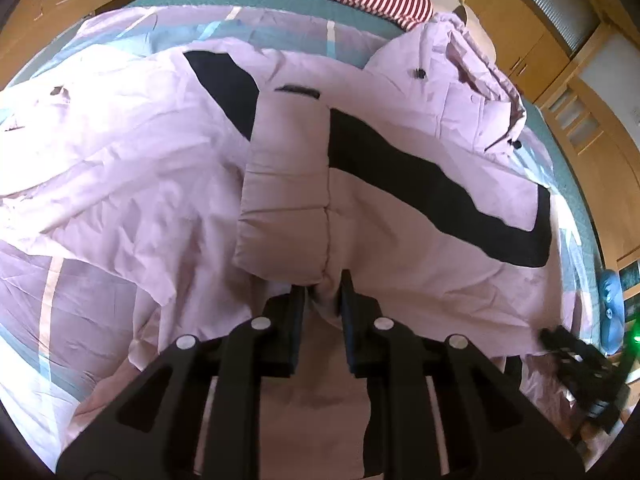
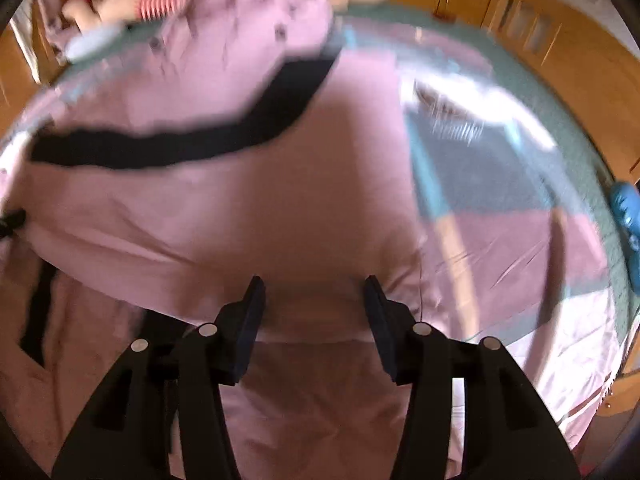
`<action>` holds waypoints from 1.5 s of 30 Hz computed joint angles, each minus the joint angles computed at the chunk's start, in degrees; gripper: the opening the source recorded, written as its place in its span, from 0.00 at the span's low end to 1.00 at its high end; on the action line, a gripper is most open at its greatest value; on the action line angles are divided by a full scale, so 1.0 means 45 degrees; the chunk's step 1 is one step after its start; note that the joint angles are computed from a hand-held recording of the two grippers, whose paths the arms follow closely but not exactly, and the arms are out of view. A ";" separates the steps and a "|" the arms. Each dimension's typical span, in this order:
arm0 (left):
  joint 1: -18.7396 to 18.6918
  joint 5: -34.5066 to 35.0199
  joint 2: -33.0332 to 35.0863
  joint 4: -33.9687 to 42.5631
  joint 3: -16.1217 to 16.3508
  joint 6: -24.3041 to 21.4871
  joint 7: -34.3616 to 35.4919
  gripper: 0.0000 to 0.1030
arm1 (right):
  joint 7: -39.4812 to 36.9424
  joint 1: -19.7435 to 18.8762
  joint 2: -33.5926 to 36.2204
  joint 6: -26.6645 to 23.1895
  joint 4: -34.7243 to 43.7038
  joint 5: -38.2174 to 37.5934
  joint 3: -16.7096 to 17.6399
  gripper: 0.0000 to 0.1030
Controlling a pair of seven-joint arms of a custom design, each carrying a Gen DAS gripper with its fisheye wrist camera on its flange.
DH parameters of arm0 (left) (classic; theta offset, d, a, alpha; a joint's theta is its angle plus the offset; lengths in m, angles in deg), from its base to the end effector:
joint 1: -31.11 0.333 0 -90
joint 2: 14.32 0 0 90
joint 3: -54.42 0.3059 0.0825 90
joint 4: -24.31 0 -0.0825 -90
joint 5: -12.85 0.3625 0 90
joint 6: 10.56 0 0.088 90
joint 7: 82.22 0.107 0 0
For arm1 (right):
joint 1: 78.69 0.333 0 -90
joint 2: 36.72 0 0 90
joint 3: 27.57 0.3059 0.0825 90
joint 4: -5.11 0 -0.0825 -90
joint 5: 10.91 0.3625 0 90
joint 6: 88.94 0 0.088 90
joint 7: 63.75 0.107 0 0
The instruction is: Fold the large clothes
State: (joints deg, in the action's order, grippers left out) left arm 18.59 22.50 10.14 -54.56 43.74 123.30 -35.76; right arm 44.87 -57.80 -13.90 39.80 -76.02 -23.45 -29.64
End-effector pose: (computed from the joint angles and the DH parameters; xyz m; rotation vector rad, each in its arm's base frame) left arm 0.6569 -0.2495 0.5306 -2.3098 1.6864 -0.7517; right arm 0.6548 0.2214 0.5163 -2.0839 1.8679 -0.5417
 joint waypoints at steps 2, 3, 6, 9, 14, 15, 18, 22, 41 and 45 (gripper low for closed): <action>0.0007 -0.0096 0.0080 0.0054 -0.0008 -0.0126 -0.0069 0.18 | 0.0178 0.0197 0.0045 -0.0097 0.0086 -0.0469 -0.0133 0.57; 0.0006 -0.0099 0.0059 -0.0013 -0.0005 -0.0089 -0.0093 0.18 | 0.0246 0.0293 0.0014 -0.0126 0.0064 -0.0724 -0.0181 0.59; -0.0152 0.0184 0.0166 0.0194 0.0092 -0.0385 -0.0211 0.22 | 0.0465 0.0446 -0.0134 -0.0065 -0.0211 -0.1201 -0.0218 0.65; -0.0269 0.0437 0.0193 0.0238 0.0152 -0.0530 -0.0374 0.23 | 0.0667 0.0306 -0.0325 0.0487 -0.0713 -0.1228 -0.0198 0.69; -0.0278 0.0498 0.0243 0.0359 0.0143 -0.0692 -0.0504 0.23 | 0.0718 0.0503 -0.0558 0.1158 -0.0931 -0.1071 -0.0533 0.71; -0.0275 0.0508 0.0224 0.0334 0.0143 -0.0670 -0.0527 0.23 | 0.0868 -0.0005 -0.1068 0.2541 -0.1632 -0.1029 -0.0042 0.71; -0.0332 0.0632 0.0203 0.0369 0.0187 -0.0696 -0.0710 0.23 | 0.1917 0.0360 -0.1485 0.4254 -0.2163 -0.2457 -0.0468 0.71; -0.0566 0.1167 0.0312 0.0665 0.0292 -0.1041 -0.0771 0.23 | 0.1479 0.0345 -0.0050 0.2486 -0.0380 -0.1910 -0.0122 0.71; -0.0924 0.1995 0.0643 0.1278 0.0375 -0.1938 -0.0863 0.25 | 0.2249 0.0751 -0.0500 0.4827 -0.1777 -0.1801 -0.0507 0.82; -0.0913 0.1941 0.0639 0.1244 0.0380 -0.1925 -0.0884 0.27 | 0.1675 0.0931 0.0236 0.3035 -0.0545 -0.1838 -0.0408 0.83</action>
State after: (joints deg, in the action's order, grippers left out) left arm 14.49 31.24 13.02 -48.96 45.45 114.64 -39.74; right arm 52.40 -53.61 -12.83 53.46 -78.47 -31.72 -31.48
